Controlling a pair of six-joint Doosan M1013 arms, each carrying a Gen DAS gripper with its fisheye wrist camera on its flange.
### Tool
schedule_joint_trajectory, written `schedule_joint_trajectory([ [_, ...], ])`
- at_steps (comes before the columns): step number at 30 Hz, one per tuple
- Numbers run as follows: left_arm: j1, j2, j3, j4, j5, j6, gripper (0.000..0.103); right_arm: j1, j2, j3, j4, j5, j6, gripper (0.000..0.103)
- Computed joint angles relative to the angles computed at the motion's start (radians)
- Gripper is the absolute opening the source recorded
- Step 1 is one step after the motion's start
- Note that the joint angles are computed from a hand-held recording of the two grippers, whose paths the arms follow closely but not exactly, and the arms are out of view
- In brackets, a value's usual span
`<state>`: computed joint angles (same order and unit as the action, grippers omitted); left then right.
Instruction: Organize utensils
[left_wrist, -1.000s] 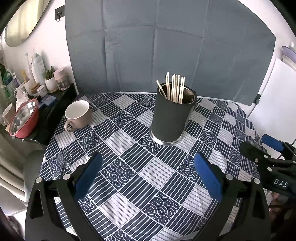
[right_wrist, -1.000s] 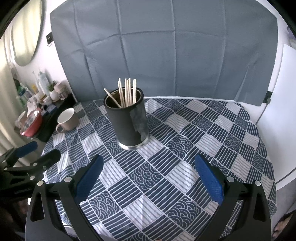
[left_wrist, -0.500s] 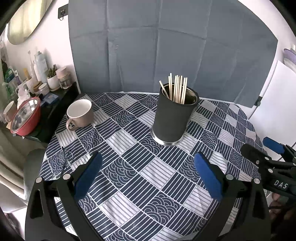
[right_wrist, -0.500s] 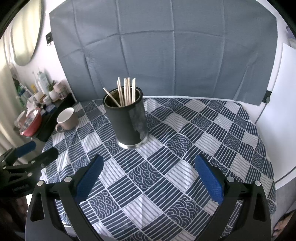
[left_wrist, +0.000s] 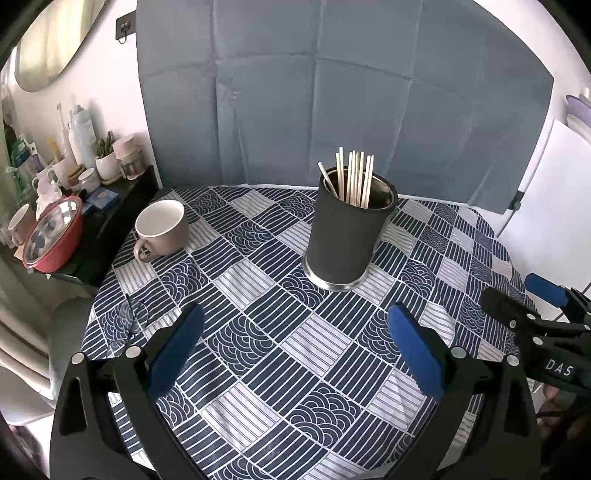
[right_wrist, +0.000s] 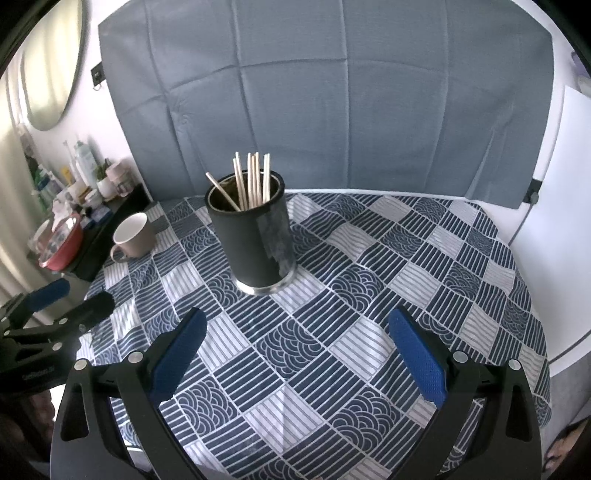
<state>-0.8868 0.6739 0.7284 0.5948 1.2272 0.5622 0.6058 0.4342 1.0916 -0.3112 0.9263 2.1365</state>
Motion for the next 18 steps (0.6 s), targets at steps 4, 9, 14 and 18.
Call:
schedule_joint_trajectory([
  [4,-0.001,0.004,-0.007,-0.001,0.011,0.002,0.097,0.000,-0.001,0.003,0.002,-0.002,0.002,0.095],
  [9,-0.002,0.005,-0.008,0.000,0.012,0.002,0.097,-0.002,-0.002,0.004,0.006,-0.001,-0.001,0.095],
  [14,-0.002,0.007,-0.011,0.001,0.014,0.002,0.097,-0.004,-0.001,0.003,0.007,0.000,-0.003,0.095],
  [18,-0.002,0.007,-0.011,0.001,0.015,0.002,0.097,-0.004,-0.001,0.001,0.008,0.002,-0.002,0.095],
])
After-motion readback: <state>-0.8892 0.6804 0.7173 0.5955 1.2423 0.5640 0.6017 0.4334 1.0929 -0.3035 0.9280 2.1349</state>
